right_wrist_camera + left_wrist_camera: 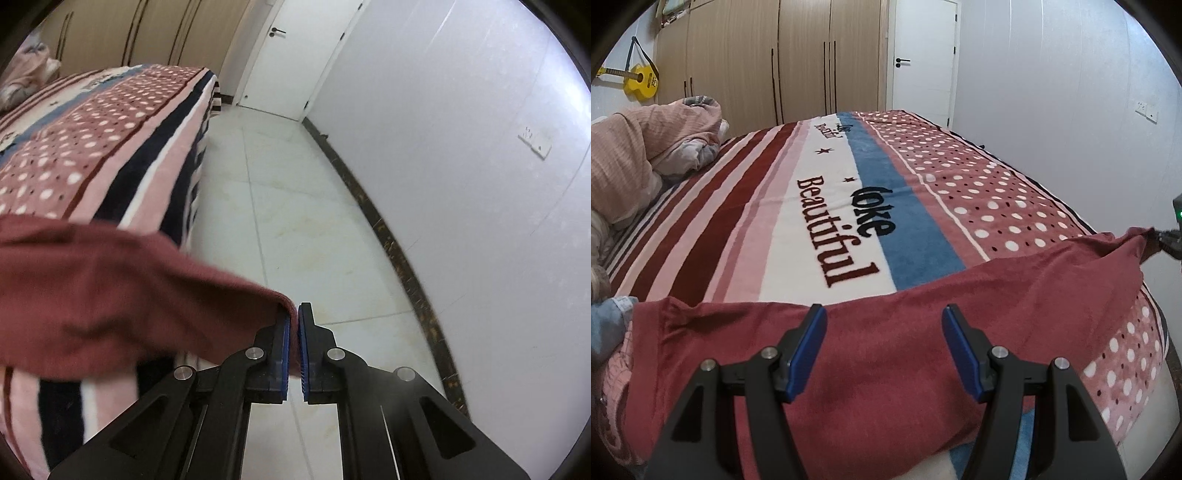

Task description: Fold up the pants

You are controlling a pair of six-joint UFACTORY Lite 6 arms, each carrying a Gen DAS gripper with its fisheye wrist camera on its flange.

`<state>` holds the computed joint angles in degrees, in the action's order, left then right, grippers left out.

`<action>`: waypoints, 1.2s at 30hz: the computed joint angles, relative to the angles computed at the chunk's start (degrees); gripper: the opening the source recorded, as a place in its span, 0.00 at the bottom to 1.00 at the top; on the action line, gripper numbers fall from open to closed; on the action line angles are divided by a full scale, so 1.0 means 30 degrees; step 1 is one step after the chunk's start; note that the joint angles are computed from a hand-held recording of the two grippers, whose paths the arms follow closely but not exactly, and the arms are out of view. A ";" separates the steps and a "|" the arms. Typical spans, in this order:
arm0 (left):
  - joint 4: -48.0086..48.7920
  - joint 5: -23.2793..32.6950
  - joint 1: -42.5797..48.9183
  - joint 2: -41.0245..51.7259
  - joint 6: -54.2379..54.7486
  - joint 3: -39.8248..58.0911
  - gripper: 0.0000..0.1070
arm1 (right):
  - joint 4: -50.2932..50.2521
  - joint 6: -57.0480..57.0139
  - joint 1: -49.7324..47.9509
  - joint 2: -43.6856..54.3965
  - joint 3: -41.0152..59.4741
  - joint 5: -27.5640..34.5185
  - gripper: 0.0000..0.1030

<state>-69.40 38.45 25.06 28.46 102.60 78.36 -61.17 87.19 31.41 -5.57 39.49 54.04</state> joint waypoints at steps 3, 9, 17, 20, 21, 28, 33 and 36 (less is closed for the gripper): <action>-0.0019 -0.0457 -0.0215 0.0744 -0.0094 0.0647 0.57 | 0.0453 -0.1929 -0.1750 0.0734 0.1297 -0.1005 0.00; -0.0215 -0.1316 -0.0365 0.2306 -0.0074 0.2029 0.57 | 0.1918 -0.4923 -0.4510 0.5152 0.4533 -0.3582 0.06; 0.0111 -0.1223 0.0040 0.3067 -0.0708 0.2970 0.57 | 0.1275 -0.3428 -0.2444 0.6761 0.6040 -0.3078 0.51; 0.0061 -0.0567 0.0242 0.2580 -0.0725 0.2646 0.57 | 0.0703 -0.2468 -0.0354 0.4403 0.5574 -0.4160 0.51; 0.0076 -0.0318 0.0286 0.2436 -0.0671 0.2534 0.57 | 0.0810 -0.2571 0.0070 0.4268 0.5770 -0.4593 0.51; 0.0246 0.0408 0.0481 0.2448 -0.0272 0.2528 0.57 | 0.6132 -1.1197 0.2648 0.9783 1.2583 -0.7308 0.56; 0.0506 0.0819 0.0750 0.2935 -0.0225 0.3036 0.57 | 1.0061 -1.5496 0.2412 1.2866 1.6186 -0.6747 0.40; 0.0573 0.1077 0.0986 0.3118 -0.0145 0.3223 0.57 | 1.1333 -1.7065 0.2259 1.3833 1.7179 -0.5986 0.07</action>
<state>-67.68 41.68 28.02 37.81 102.16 88.03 -27.17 36.00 38.19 35.93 91.03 36.08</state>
